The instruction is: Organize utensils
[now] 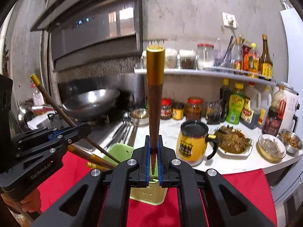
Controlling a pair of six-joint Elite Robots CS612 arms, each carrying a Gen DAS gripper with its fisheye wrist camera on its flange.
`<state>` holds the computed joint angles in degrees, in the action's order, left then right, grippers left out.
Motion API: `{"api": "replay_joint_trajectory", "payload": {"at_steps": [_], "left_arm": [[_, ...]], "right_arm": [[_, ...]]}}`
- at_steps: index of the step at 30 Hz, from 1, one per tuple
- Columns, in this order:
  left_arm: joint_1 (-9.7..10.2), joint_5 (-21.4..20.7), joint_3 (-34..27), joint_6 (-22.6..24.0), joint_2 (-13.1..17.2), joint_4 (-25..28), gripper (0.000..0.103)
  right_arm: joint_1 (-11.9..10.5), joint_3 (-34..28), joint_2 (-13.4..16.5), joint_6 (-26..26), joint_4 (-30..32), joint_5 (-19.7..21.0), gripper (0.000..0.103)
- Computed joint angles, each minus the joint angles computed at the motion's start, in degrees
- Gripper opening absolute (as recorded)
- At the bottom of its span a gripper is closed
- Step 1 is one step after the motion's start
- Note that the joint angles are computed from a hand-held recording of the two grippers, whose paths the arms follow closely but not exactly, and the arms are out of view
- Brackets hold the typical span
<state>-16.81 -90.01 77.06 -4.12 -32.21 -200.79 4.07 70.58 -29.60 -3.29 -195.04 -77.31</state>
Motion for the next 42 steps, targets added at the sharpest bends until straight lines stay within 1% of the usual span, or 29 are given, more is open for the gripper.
{"api": "replay_joint_trajectory", "payload": {"at_steps": [2, 4, 5, 6, 7, 9, 10, 11, 12, 13, 14, 15, 17, 18, 20, 23, 26, 27, 28, 31, 34, 37, 40, 42], "left_arm": [[0.23, -0.6, -0.7, -0.8, 0.4, 0.5, 0.007], [0.37, -0.9, -0.7, -1.6, 0.3, 0.0, 0.01], [0.31, -0.4, -0.4, -1.5, 0.1, -0.5, 0.025], [0.24, 0.2, 0.5, -1.6, -0.4, -1.9, 0.05], [0.24, 0.6, 0.9, -1.8, -0.6, -3.3, 0.056], [0.12, 1.7, 2.7, -2.2, -1.7, -6.0, 0.062], [0.05, 2.3, 3.3, -2.4, -2.3, -6.4, 0.066], [-0.05, 3.1, 4.4, -2.6, -2.9, -7.3, 0.073], [-0.24, 4.3, 6.2, -2.4, -3.8, -8.9, 0.08], [-0.43, 5.5, 7.1, -2.2, -4.4, -9.3, 0.084], [-0.79, 7.6, 8.8, -1.7, -5.2, -10.4, 0.093], [-1.25, 9.8, 11.0, -1.0, -6.0, -12.3, 0.097], [-1.85, 12.7, 13.8, 0.2, -7.2, -13.3, 0.097], [-2.24, 13.9, 16.1, 0.8, -8.2, -13.4, 0.097], [-2.73, 15.7, 19.0, 0.7, -9.6, -11.5, 0.097], [-3.78, 18.2, 23.4, -0.6, -11.2, -8.4, 0.097], [-4.79, 19.4, 27.6, -3.1, -12.9, -4.1, 0.097], [-5.08, 20.1, 28.4, -3.8, -13.1, -3.5, 0.097], [-5.61, 21.1, 29.9, -5.0, -13.5, -3.4, 0.097], [-6.58, 22.4, 33.0, -7.9, -14.6, -3.2, 0.097], [-7.38, 24.5, 35.4, -11.4, -15.5, -3.0, 0.097], [-7.83, 24.1, 37.3, -13.3, -16.4, -2.7, 0.097], [-8.12, 22.5, 38.7, -13.1, -16.8, -4.0, 0.097], [-8.31, 22.3, 39.1, -13.0, -16.9, -4.2, 0.097]], "right_arm": [[0.1, -0.9, 0.6, -0.3, 1.2, -0.5, 0.009], [0.0, -0.7, 0.5, -0.2, 0.7, -0.4, 0.026], [-0.1, -0.2, 0.2, 0.2, -0.3, -0.5, 0.05], [-0.2, 1.0, -0.3, 0.8, -2.8, -1.1, 0.065], [-0.2, 2.0, -0.8, 0.9, -4.5, -1.6, 0.066], [-0.2, 4.1, -2.1, 0.6, -6.8, -3.1, 0.067], [-0.3, 5.6, -3.0, 0.7, -8.1, -3.7, 0.067], [-0.4, 6.4, -3.4, 0.8, -8.8, -3.8, 0.07], [-0.5, 8.1, -4.4, 1.1, -10.1, -4.1, 0.077], [-0.7, 9.4, -5.2, 1.1, -11.0, -4.1, 0.081], [-0.8, 10.9, -5.9, 1.1, -12.0, -3.9, 0.089], [-1.0, 12.9, -6.9, 0.8, -13.3, -3.6, 0.09], [-1.1, 16.5, -8.6, -0.3, -14.4, -3.5, 0.093], [-1.2, 17.6, -9.2, -0.6, -14.3, -3.3, 0.094], [-1.2, 20.7, -10.8, -1.3, -13.0, -3.1, 0.097], [-0.9, 24.5, -12.2, -2.5, -13.1, -4.7, 0.097], [-0.3, 28.2, -13.4, -3.9, -13.2, -6.8, 0.097], [-0.1, 29.5, -13.8, -4.4, -13.1, -7.2, 0.097], [0.0, 30.7, -14.1, -4.8, -13.2, -7.4, 0.097], [0.4, 34.0, -15.1, -4.9, -13.0, -8.1, 0.097], [0.3, 36.7, -16.0, -4.7, -13.1, -7.2, 0.097], [0.1, 38.8, -16.6, -3.2, -14.6, -7.8, 0.097], [-0.1, 40.1, -16.9, -2.4, -16.0, -8.6, 0.097], [-0.2, 40.5, -17.0, -2.1, -16.3, -9.2, 0.097]]}}
